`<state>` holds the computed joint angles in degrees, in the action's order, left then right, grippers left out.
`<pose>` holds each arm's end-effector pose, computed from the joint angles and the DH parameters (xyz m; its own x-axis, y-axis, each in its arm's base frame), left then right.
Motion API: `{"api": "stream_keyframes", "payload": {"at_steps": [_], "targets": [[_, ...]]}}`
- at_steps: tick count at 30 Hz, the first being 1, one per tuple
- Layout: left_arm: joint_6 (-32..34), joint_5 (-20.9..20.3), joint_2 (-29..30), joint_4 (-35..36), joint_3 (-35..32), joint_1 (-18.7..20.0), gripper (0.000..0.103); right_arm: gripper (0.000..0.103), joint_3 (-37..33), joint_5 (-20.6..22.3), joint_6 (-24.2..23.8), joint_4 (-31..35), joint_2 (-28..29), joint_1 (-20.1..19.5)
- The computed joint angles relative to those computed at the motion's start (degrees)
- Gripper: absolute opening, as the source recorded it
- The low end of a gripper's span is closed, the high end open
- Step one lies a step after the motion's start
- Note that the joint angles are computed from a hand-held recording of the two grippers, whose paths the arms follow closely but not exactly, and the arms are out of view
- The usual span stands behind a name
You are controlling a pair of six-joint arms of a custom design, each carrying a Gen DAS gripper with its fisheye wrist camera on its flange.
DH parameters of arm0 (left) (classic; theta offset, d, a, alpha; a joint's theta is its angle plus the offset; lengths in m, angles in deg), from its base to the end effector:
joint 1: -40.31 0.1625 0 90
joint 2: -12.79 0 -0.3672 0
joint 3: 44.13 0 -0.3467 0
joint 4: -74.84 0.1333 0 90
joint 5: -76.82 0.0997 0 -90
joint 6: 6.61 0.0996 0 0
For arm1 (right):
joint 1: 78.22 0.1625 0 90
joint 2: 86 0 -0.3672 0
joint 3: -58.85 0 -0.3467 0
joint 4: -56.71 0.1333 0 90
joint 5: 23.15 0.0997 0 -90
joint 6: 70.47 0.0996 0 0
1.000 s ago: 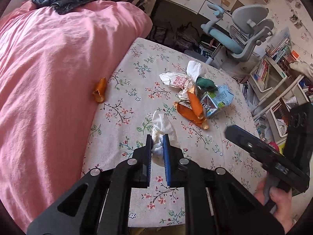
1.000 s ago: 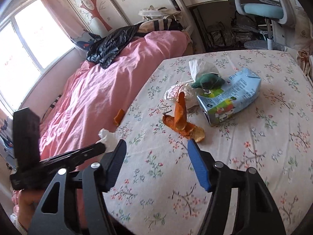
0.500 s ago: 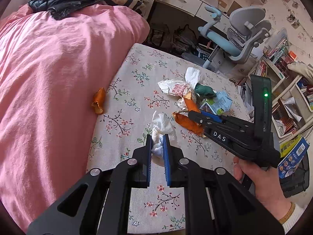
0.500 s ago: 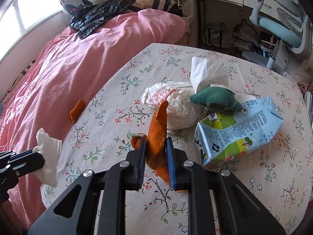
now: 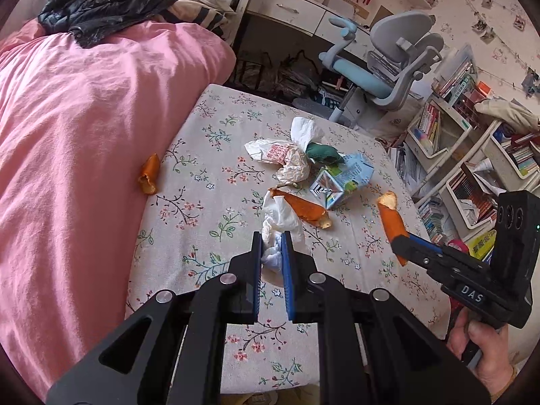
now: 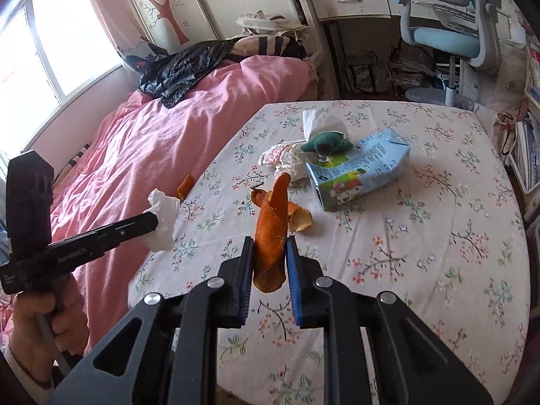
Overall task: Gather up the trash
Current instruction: 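Carry the tissue and peel to the yellow wastebasket and open both grippers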
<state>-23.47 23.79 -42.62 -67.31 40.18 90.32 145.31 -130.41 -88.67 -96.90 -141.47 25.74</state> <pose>-0.2601 -0.6107 0.2635 -0.9031 0.1131 -0.4143 0.3433 0.7698 -0.5380 0.2552 -0.5967 0.2601 -0.8536 -0.3267 0.4058 -0.4945 0.7530 -0.4340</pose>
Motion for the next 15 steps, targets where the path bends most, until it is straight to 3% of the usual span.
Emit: {"api": "stream_keyframes", "payload": {"at_steps": [7, 15], "targets": [[-1.1, 4.1, -5.2, -3.1, 9.2, -4.2, 0.011, 0.020, 9.1, 3.1, 1.8, -4.5, -7.6, -1.1], [-4.0, 5.0, -10.2, -5.5, 16.5, -6.8, 0.011, 0.020, 15.0, 3.2, 1.4, -6.0, -10.8, -0.3]]}}
